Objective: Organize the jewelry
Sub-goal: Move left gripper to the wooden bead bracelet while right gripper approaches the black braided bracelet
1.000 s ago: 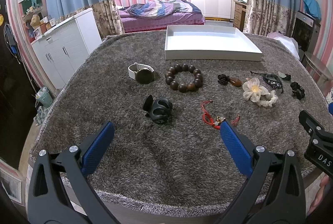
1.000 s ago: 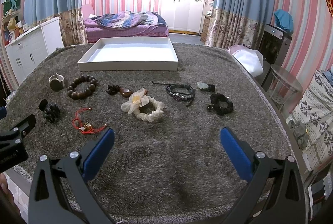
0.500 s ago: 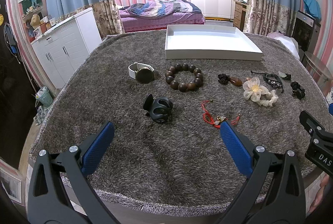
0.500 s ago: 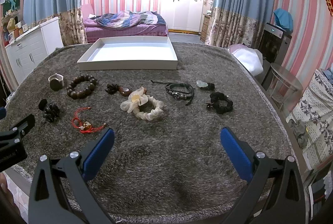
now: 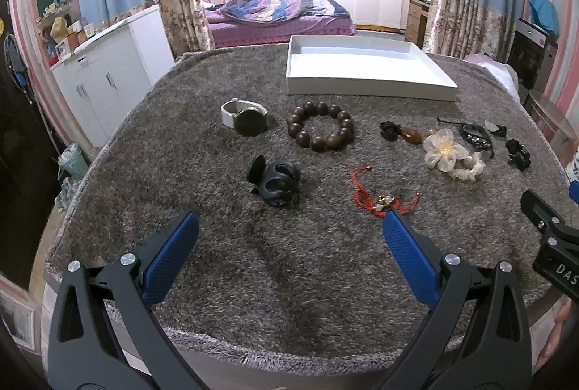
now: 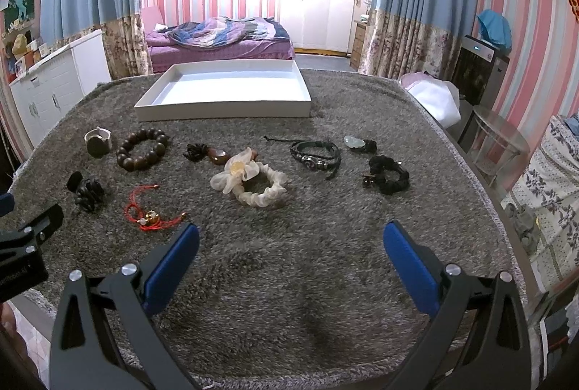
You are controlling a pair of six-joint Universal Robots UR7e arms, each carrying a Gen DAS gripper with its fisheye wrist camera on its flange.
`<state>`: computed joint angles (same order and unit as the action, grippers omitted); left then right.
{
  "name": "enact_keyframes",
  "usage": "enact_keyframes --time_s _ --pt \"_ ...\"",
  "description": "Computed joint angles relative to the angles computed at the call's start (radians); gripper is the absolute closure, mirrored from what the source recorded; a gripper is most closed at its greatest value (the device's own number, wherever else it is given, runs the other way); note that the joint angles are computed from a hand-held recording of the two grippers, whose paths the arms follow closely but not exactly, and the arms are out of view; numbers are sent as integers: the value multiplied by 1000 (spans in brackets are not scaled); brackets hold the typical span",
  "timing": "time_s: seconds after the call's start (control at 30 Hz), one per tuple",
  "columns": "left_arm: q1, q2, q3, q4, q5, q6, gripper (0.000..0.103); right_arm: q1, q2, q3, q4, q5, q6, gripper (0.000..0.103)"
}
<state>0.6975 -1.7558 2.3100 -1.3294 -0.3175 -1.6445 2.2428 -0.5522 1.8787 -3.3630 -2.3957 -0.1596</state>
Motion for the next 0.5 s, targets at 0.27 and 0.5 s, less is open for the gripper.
enact_keyframes --time_s 0.27,0.5 --pt "13 3 2 -19 2 47 3 3 19 -26 -55 -57 -50 1" --pt "56 2 12 -174 -2 204 3 -26 3 -33 -3 -31 -30 1"
